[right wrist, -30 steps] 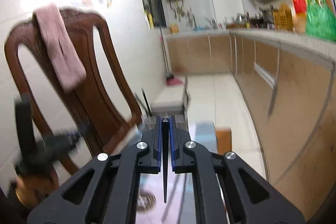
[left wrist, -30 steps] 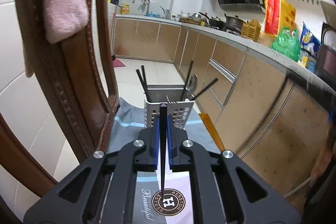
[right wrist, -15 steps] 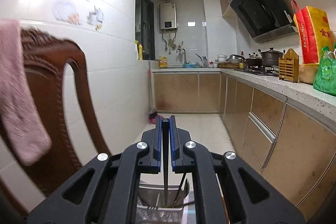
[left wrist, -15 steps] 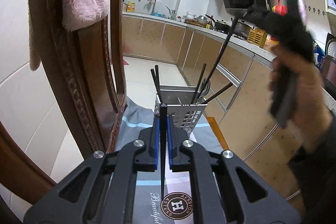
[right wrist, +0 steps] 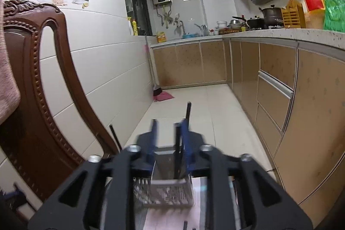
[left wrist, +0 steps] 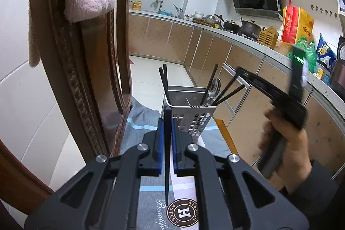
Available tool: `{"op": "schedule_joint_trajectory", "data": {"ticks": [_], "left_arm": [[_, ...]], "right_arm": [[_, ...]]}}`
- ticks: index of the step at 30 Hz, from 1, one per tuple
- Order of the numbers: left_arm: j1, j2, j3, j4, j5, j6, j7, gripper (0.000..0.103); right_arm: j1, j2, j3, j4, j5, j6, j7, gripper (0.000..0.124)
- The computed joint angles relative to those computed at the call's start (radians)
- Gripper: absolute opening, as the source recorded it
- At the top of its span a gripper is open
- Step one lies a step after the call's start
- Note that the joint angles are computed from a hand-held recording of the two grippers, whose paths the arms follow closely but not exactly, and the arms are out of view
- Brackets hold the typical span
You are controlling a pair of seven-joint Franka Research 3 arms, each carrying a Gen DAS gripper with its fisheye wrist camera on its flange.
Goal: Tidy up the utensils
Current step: 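Lower the right gripper's chopstick into the grey caddy and open it while the left gripper holds its chopstick, then lower the left gripper's chopstick into the caddy and open it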
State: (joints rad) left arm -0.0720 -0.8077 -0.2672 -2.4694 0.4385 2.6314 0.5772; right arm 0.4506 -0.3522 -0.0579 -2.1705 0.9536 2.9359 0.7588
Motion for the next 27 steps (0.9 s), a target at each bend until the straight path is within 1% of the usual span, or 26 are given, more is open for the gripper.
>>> {"op": "schedule_joint_trajectory", "data": {"ticks": [1,2,4,5,6,7,8,9,10,12,13,15,17,19,21,22,25,27], "left_arm": [[0.002,-0.002,-0.002,-0.001,0.001,0.003,-0.005,0.007],[0.003,-0.004,-0.001,0.000,0.002,0.005,-0.006,0.007],[0.013,-0.009,-0.006,0.006,0.007,0.018,-0.019,0.007],[0.017,-0.008,-0.005,0.014,0.007,0.028,-0.026,0.007],[0.027,-0.001,-0.008,0.030,0.009,0.031,-0.033,0.007],[0.039,0.004,-0.013,0.044,0.015,0.039,-0.043,0.007],[0.057,0.014,-0.019,0.067,0.024,0.050,-0.053,0.007],[0.069,0.024,-0.026,0.090,0.031,0.050,-0.060,0.007],[0.092,0.042,-0.035,0.126,0.043,0.056,-0.072,0.007],[0.140,0.087,-0.055,0.209,0.075,0.074,-0.096,0.007],[0.163,0.108,-0.065,0.246,0.095,0.077,-0.106,0.007],[0.218,0.157,-0.091,0.328,0.143,0.085,-0.137,0.007],[0.272,0.221,-0.116,0.410,0.197,0.097,-0.180,0.007],[0.327,0.285,-0.148,0.478,0.267,0.099,-0.237,0.007],[0.326,0.345,-0.141,0.519,0.297,0.102,-0.269,0.007],[0.330,0.379,-0.137,0.531,0.314,0.124,-0.301,0.007],[0.334,0.468,-0.140,0.560,0.377,0.114,-0.360,0.007],[0.324,0.511,-0.139,0.573,0.410,0.087,-0.386,0.007]], "right_arm": [[0.031,-0.051,-0.038,-0.040,0.060,-0.009,-0.061,0.037],[0.048,-0.095,-0.061,-0.075,0.100,-0.011,-0.103,0.040],[0.086,-0.221,-0.110,-0.184,0.201,0.022,-0.203,0.050],[0.096,-0.279,-0.128,-0.235,0.239,0.039,-0.231,0.059],[0.097,-0.319,-0.139,-0.269,0.260,0.048,-0.242,0.066],[0.095,-0.361,-0.149,-0.312,0.285,0.064,-0.247,0.068],[0.059,-0.392,-0.145,-0.353,0.272,0.046,-0.193,0.069],[0.028,-0.404,-0.144,-0.370,0.242,0.003,-0.138,0.069],[0.019,-0.412,-0.150,-0.381,0.230,-0.022,-0.116,0.069],[0.055,-0.411,-0.165,-0.387,0.262,0.037,-0.189,0.069],[0.061,-0.404,-0.163,-0.386,0.258,0.057,-0.210,0.069],[0.064,-0.389,-0.173,-0.384,0.242,0.059,-0.211,0.069],[0.053,-0.377,-0.182,-0.381,0.224,0.028,-0.184,0.069],[0.056,-0.372,-0.192,-0.379,0.226,0.022,-0.192,0.069],[0.059,-0.365,-0.199,-0.375,0.233,0.021,-0.205,0.069],[0.057,-0.363,-0.201,-0.373,0.236,0.014,-0.207,0.069],[0.043,-0.362,-0.204,-0.371,0.241,-0.009,-0.216,0.069],[0.030,-0.358,-0.201,-0.363,0.244,-0.027,-0.214,0.069]]}}
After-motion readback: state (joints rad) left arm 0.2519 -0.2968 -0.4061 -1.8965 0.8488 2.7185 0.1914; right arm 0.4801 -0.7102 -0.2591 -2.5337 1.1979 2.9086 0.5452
